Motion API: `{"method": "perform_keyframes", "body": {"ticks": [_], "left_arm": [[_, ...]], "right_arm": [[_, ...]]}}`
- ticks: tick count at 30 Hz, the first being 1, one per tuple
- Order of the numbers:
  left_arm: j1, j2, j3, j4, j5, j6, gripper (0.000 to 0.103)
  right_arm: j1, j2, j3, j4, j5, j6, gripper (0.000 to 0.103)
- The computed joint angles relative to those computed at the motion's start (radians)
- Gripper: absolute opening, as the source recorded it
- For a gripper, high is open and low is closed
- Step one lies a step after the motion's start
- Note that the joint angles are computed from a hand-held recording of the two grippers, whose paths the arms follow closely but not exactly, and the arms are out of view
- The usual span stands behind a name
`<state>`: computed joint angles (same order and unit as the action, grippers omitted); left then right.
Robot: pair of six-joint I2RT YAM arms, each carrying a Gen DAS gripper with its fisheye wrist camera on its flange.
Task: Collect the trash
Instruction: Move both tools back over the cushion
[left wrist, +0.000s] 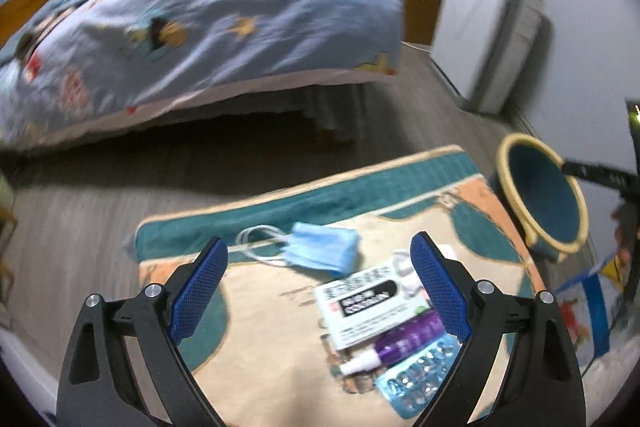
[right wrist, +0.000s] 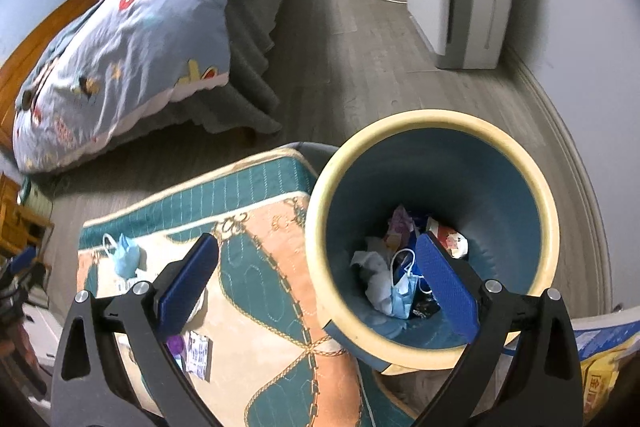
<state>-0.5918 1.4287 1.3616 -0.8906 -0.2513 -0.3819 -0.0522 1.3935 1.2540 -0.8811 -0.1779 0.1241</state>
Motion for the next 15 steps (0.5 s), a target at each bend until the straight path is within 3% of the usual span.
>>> {"method": "perform_keyframes", "body": {"ticks": [15], "left_arm": [[0.121,0.038,-0.078,0.025,0.013,0.069,0.092]], "right_arm": [[0.218,0.097,0.034,-0.038,0.069,0.096,0.097]]}}
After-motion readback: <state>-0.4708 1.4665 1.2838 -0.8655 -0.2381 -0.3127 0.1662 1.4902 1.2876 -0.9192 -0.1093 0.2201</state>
